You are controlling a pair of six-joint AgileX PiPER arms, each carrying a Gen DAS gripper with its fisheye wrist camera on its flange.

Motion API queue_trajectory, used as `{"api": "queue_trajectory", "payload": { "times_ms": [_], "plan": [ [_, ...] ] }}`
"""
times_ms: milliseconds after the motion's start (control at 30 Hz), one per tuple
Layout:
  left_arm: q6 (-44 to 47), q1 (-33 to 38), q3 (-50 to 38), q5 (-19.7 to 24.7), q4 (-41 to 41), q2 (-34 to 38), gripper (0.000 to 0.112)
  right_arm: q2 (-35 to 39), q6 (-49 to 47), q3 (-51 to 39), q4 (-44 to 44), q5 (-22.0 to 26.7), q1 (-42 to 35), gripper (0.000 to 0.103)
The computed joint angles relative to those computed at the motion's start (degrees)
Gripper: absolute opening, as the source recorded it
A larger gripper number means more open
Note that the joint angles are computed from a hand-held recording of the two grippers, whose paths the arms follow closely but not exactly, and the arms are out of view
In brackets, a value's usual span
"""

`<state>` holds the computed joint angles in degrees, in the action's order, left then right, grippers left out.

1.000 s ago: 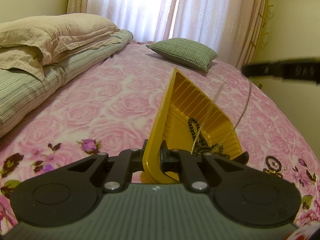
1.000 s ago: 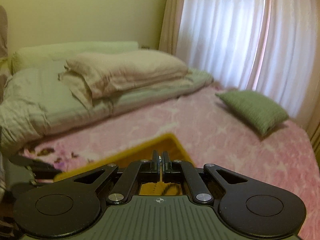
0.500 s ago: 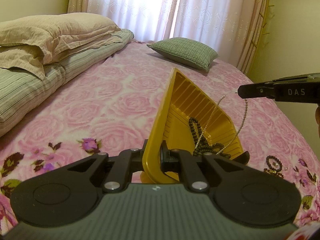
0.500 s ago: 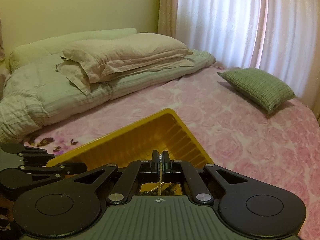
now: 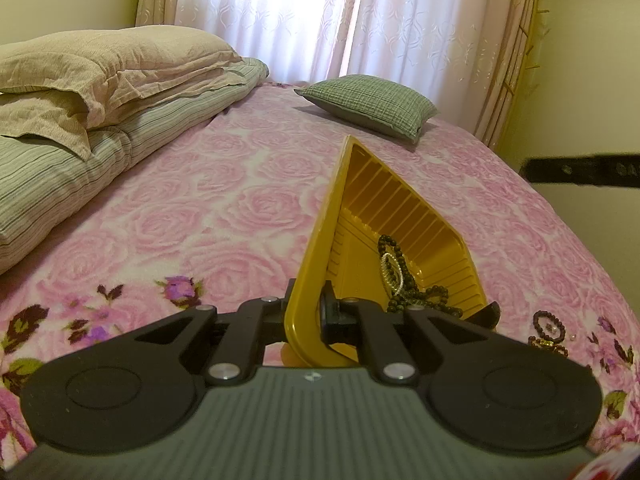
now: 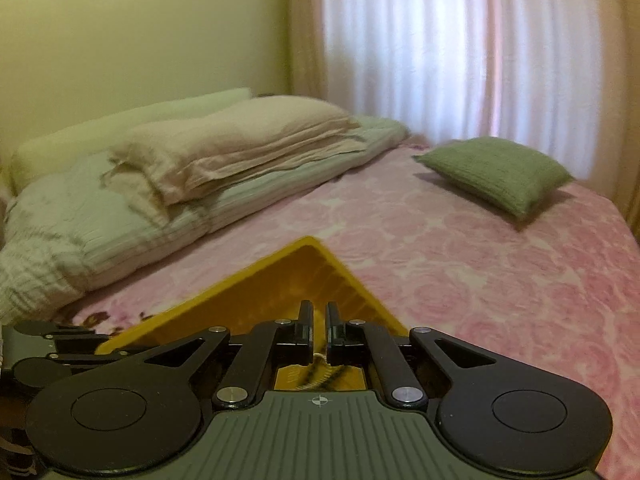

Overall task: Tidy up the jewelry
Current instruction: 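Carry the pearl strand into the yellow tray and open the right tool, then move the open right tool toward the small pearl earrings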

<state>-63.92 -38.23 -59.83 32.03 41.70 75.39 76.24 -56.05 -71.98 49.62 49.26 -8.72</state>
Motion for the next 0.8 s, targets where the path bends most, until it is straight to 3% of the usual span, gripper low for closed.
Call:
{"api": "queue_trajectory", "payload": {
  "times_ms": [167,300,667,800],
  "plan": [
    [0.4,0.15,0.02,-0.08,-0.08,-0.09,0.007,-3.16,-3.42,4.6,4.09,1.85,-10.6,0.015],
    [0.69,0.2,-0.14,0.2,-0.03,-0.2,0.007,-4.62,-6.8,7.82,7.08,4.83,-20.92,0.031],
    [0.15,-0.89,-0.81,1.56,0.97,0.01,0.008,-6.6,-15.46,16.11,8.63,9.98,-41.73,0.034],
    [0.09,-1.09,-0.91,1.8,1.22,0.13,0.008,-6.85,-17.34,19.19,7.63,8.5,-44.55,0.034]
  ]
}}
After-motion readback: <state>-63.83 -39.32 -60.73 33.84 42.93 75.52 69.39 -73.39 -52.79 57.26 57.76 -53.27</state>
